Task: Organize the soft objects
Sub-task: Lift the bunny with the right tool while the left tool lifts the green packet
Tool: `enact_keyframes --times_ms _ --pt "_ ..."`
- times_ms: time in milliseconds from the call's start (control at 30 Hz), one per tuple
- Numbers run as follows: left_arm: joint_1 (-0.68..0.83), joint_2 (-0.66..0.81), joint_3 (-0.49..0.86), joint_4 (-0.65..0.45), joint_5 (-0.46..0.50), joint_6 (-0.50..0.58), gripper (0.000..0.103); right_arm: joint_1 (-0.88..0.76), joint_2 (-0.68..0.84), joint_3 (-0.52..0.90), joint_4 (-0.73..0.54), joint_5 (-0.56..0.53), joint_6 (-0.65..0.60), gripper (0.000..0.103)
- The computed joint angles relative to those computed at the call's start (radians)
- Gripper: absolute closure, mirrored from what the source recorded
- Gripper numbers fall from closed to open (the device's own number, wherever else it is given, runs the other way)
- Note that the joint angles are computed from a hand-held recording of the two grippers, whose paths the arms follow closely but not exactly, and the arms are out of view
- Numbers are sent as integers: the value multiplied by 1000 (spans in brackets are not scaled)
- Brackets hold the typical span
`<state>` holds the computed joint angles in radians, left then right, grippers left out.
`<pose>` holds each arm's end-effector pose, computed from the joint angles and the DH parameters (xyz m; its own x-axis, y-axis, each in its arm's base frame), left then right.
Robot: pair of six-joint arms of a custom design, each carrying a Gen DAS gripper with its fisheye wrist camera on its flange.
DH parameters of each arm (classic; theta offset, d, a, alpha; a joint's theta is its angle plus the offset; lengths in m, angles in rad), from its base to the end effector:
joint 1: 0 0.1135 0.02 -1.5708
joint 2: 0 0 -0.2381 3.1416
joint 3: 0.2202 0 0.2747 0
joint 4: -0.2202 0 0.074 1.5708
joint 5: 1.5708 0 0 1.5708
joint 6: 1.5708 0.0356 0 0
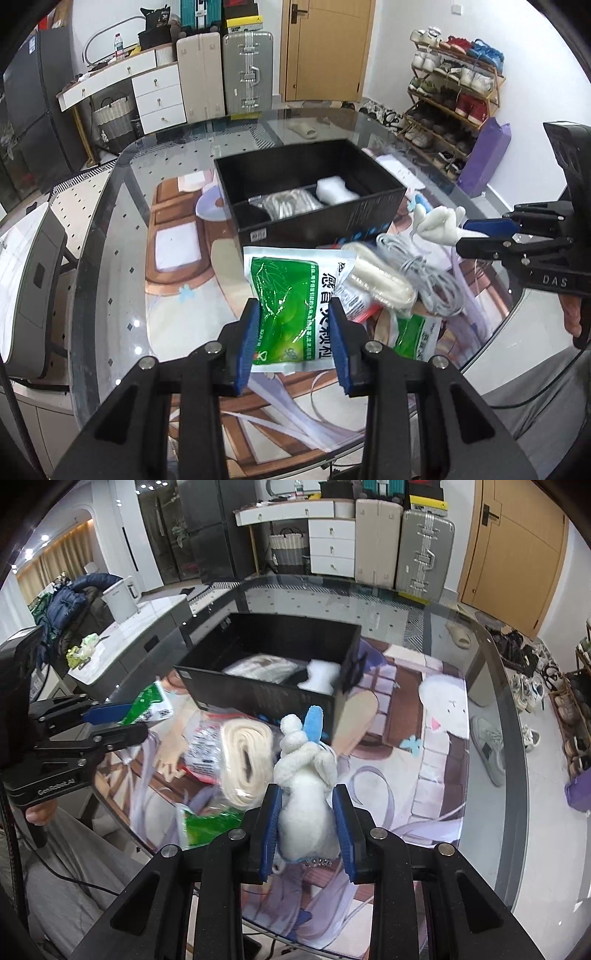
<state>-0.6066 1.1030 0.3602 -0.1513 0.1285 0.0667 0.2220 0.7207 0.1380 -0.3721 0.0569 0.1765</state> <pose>0.1774 -0.1287 0.1037 -0.5970 0.4947 -0.6315 0.6726 0.7377 -0.0579 0.1577 0.0335 0.0838 -0.8168 -0.0046 -0.5769 -0.0450 0.9974 0.0558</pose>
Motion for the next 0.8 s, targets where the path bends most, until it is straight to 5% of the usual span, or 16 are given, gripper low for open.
enact_keyframes --times_ms 333,800 --pt "4 -37 31 -1 -1 -13 68 134 -93 61 -62 85 81 74" --pt "-58 29 101 156 -108 -67 68 160 30 157 87 146 104 80"
